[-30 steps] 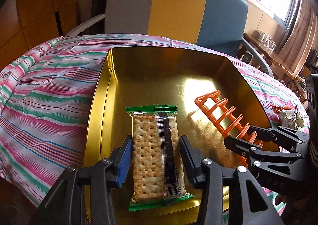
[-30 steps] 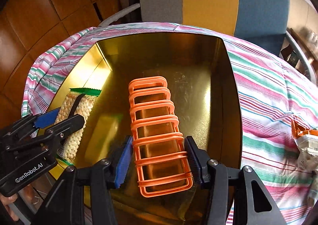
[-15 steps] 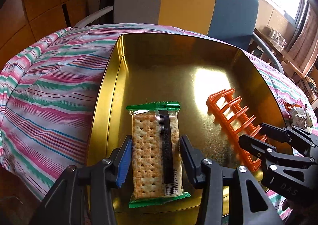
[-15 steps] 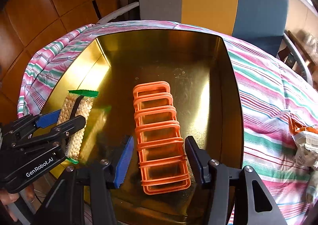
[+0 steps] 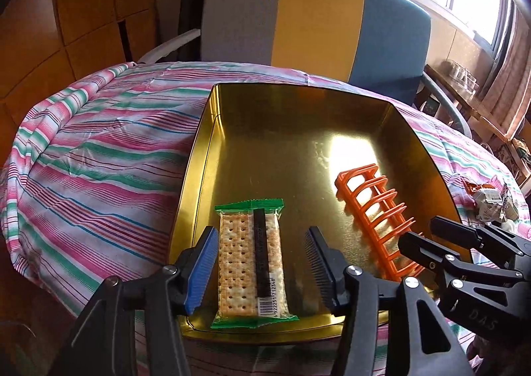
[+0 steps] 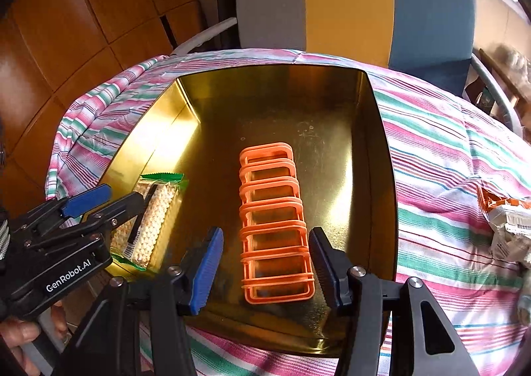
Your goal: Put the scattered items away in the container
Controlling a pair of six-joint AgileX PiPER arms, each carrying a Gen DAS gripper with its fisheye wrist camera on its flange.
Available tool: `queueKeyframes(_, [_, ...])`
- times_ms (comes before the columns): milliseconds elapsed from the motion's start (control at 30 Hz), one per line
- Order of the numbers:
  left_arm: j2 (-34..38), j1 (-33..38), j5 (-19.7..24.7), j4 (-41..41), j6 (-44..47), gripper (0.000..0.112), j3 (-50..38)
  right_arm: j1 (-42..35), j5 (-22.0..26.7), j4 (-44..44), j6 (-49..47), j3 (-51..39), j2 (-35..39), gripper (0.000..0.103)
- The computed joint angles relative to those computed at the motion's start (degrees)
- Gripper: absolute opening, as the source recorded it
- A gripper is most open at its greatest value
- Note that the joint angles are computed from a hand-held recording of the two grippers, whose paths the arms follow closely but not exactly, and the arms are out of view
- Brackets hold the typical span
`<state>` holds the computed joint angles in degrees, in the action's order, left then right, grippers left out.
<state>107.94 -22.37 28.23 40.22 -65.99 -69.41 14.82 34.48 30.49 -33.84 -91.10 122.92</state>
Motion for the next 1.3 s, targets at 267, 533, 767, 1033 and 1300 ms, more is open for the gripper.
queueKeyframes(267, [-2.2,-5.2,-0.2,2.9,-4.2,0.056,1.3,-2.7,-3.5,6.3,-6.4,7.7,-5.8,0.055])
queueKeyframes(533, [-2.0,-11.5,-2.4,1.6,-1.8,0.056,0.5,-10.3,-7.4,12.8,-12.5,15.0,-10.2,0.057])
queueKeyframes(767, [1.9,-17.0,-5.0,-11.1,15.4,0.057,-6.1,-26.2,-10.7,17.3,-17.5,21.2,-13.0,0.058])
queueKeyframes(1033, [13.4,-22.2,1.6,-30.0,38.4,0.057,-23.1,-46.5,-10.5,20.6,-20.3,22.7,-11.1,0.058])
queueKeyframes(1300, [22.1,-24.6,8.9,-37.2,46.8,0.057,-35.5,-55.5,-3.3,25.0,-23.5,16.9,-5.7,0.062])
